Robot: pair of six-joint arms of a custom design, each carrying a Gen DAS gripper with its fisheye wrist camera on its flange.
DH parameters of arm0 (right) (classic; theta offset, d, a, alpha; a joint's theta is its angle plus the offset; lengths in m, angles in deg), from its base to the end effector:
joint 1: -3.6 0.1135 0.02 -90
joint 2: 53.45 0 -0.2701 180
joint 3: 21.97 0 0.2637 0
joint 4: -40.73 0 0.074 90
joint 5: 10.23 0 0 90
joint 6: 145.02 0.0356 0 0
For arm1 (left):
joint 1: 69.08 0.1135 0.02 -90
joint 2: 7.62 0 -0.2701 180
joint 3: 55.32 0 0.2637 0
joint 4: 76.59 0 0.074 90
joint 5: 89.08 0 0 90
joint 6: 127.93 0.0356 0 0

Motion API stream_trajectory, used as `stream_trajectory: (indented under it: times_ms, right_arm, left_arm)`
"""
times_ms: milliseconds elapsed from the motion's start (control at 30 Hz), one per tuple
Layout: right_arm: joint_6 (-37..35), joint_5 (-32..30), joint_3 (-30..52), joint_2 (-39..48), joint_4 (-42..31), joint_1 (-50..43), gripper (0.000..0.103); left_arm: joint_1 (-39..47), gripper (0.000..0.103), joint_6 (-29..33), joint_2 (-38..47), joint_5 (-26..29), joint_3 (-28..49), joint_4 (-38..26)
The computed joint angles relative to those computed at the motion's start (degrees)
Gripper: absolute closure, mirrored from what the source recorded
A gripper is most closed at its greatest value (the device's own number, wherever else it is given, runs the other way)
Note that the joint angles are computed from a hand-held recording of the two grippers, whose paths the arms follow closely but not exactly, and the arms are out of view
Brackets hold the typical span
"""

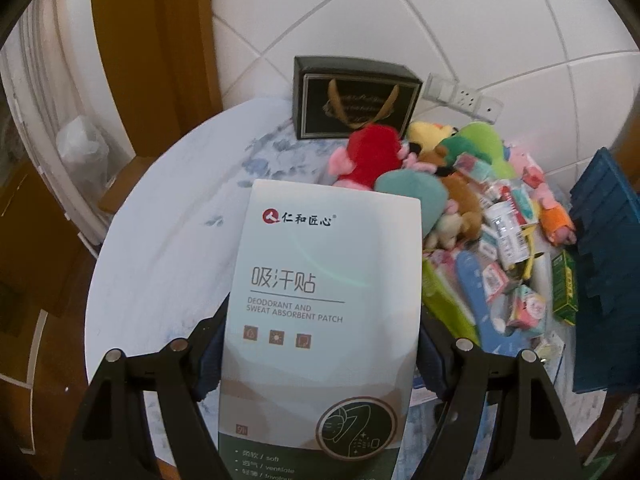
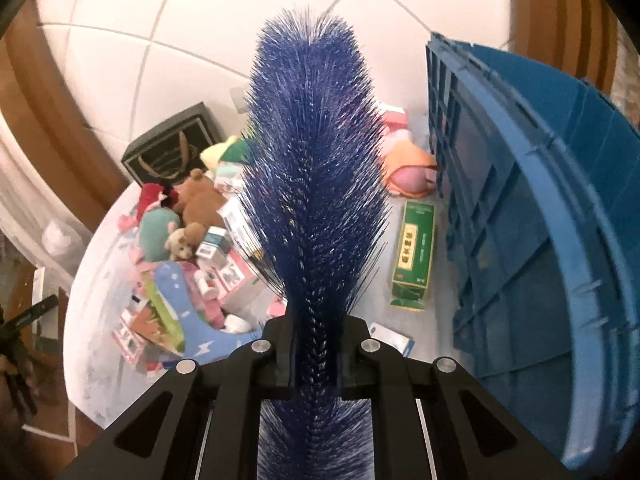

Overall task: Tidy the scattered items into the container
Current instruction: 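Lift the white patch box and blue duster off the table, then carry the patch box and duster over the blue crate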

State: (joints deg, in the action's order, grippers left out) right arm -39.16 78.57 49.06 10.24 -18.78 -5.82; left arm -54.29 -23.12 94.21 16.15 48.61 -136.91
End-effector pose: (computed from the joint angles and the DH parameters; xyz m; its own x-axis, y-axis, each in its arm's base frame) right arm 0.2261 -0.0368 0.3027 -0.7083 0.3945 -0.5855 0.3582 0.9154 0.1835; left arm 0.3852 0.0920 0.2954 -0.8234 0.0377 -0.5662 0.1013 0.9915 -0.0813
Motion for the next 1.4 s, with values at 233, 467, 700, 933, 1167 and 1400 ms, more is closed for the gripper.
stream_trajectory:
  times_ms: [233,467,700,933,1167,1400]
  right_arm:
    - [-3.5,-3.1,4.9,-2.7,-4.8,-2.3,0.090]
    - [-6.4,-6.8,9.7,-4.7,-8.7,-4.9,0.090]
    - [-9.8,-12.2,14.7,-5.4,-11.7,-9.4,0.090]
    - [-14.8,-18.6,20.4,-4.8,-15.0,-16.6,0.090]
    - [-21.8,-28.3,26.1,-2.5,-18.8,-29.7,0.090]
    - [-30.5,-37.4,34.9,3.3,-25.2,-43.5,0.090]
  left_arm:
    - [-2.9,0.026,-2.2,-4.2,-0.1,2.7,-2.3]
    - [-8.0,0.026,-4.5,-8.3,-0.9,5.7,-4.8]
    - [-14.5,0.026,-7.3,-10.0,-1.9,9.6,-6.7]
    - [-21.8,0.026,-10.5,-8.7,-4.4,15.4,-7.6]
    - [-29.2,0.026,-13.5,-5.8,-8.0,21.4,-8.8]
    - [-38.0,0.026,-16.5,-0.9,-11.7,28.3,-10.3]
